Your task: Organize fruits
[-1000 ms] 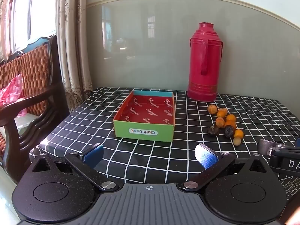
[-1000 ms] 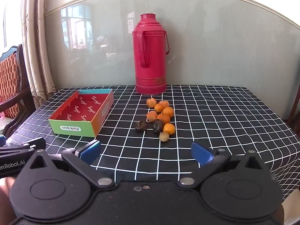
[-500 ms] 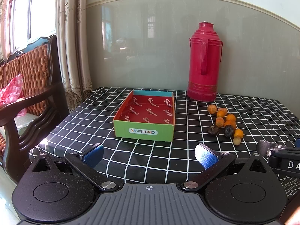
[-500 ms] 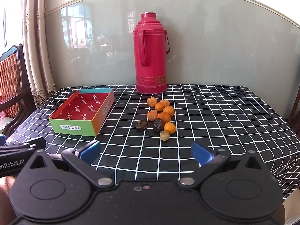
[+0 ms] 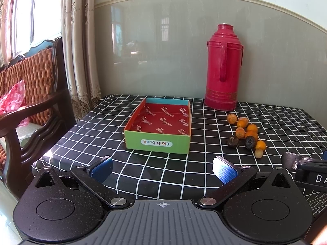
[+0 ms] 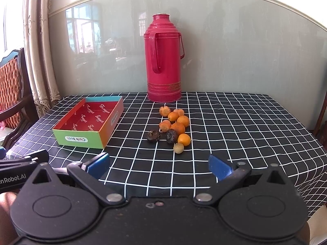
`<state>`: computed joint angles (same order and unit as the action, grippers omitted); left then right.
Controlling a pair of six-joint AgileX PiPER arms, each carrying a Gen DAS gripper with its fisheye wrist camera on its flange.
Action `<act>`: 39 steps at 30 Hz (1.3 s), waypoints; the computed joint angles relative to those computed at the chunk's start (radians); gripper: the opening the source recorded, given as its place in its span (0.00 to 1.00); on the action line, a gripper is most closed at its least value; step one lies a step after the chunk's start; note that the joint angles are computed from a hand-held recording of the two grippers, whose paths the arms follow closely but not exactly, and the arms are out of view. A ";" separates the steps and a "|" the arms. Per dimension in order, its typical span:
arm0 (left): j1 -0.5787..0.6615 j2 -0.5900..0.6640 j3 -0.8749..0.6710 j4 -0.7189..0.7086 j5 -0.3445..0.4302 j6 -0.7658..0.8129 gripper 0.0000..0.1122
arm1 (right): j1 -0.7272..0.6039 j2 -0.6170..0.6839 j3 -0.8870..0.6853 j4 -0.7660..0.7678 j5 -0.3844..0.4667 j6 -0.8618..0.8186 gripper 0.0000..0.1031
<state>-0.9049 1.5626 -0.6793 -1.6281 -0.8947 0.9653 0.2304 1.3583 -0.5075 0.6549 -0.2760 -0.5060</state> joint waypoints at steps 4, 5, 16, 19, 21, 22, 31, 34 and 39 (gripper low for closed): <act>-0.003 0.004 0.001 0.005 -0.003 -0.005 0.92 | -0.003 0.000 0.000 -0.003 -0.001 0.002 0.94; -0.004 0.006 0.001 0.008 -0.008 -0.006 0.92 | -0.005 0.000 0.001 -0.011 0.000 0.010 0.94; -0.023 0.085 -0.032 0.112 -0.082 0.003 0.92 | -0.095 0.031 0.021 -0.240 -0.052 0.239 0.94; -0.023 0.142 -0.068 0.176 -0.102 0.001 0.92 | -0.154 0.061 0.029 -0.363 -0.092 0.376 0.94; -0.025 0.178 -0.094 0.240 -0.104 -0.052 0.92 | -0.197 0.081 0.041 -0.437 -0.138 0.453 0.94; -0.036 0.199 -0.118 0.261 -0.122 -0.077 0.92 | -0.217 0.093 0.043 -0.459 -0.159 0.474 0.94; 0.034 0.409 -0.372 0.265 0.078 0.246 0.92 | -0.363 0.250 -0.003 -0.522 -0.290 0.544 0.94; 0.082 0.478 -0.476 0.295 0.157 0.285 0.91 | -0.389 0.316 -0.033 -0.538 -0.336 0.569 0.94; 0.150 0.612 -0.668 0.255 0.266 0.437 0.89 | -0.386 0.418 -0.118 -0.443 -0.373 0.504 0.94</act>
<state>-0.7549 2.1743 -1.3469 -1.3734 -0.6284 1.4020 -0.1559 1.7767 -0.6253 0.2118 -0.6492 -0.0018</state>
